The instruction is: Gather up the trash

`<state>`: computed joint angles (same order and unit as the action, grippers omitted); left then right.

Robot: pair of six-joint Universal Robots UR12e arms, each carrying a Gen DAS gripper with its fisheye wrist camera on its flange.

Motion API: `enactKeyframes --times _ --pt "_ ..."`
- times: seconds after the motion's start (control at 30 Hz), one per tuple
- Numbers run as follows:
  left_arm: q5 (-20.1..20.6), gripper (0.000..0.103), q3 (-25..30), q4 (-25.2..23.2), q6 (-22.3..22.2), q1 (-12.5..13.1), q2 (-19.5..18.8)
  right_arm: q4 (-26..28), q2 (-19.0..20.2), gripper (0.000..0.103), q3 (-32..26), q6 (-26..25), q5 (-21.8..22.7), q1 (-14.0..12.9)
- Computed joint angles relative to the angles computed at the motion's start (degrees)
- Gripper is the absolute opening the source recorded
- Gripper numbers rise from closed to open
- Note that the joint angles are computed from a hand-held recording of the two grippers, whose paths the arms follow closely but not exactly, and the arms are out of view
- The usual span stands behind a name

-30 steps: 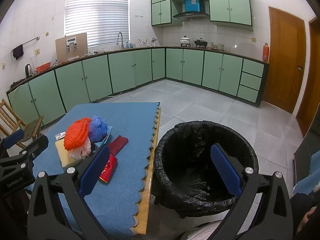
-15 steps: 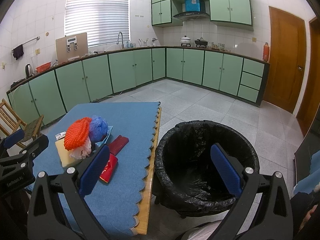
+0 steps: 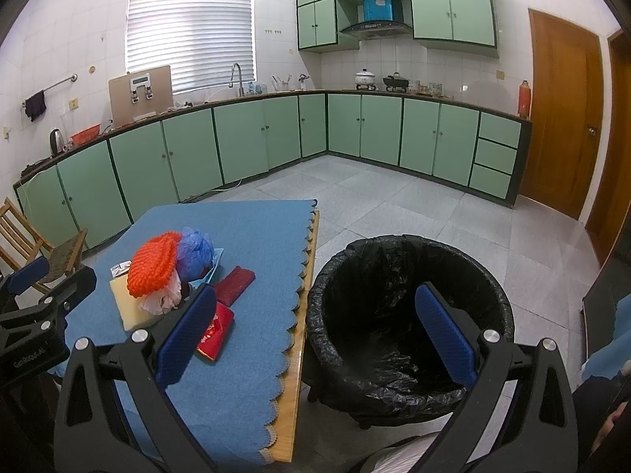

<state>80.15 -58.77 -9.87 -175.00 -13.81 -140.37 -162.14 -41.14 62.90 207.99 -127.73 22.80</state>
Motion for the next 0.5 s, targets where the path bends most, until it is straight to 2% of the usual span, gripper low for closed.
enactKeyframes --times 0.33,0.5 --pt "0.6 0.097 0.8 -0.4 -0.4 0.1 -0.6 0.1 0.3 0.098 -0.5 -0.5 1.1 -0.1" --pt "2.0 0.097 2.4 -1.1 -0.5 0.7 -1.9 1.0 2.0 0.098 -3.0 -1.4 1.6 -0.2"
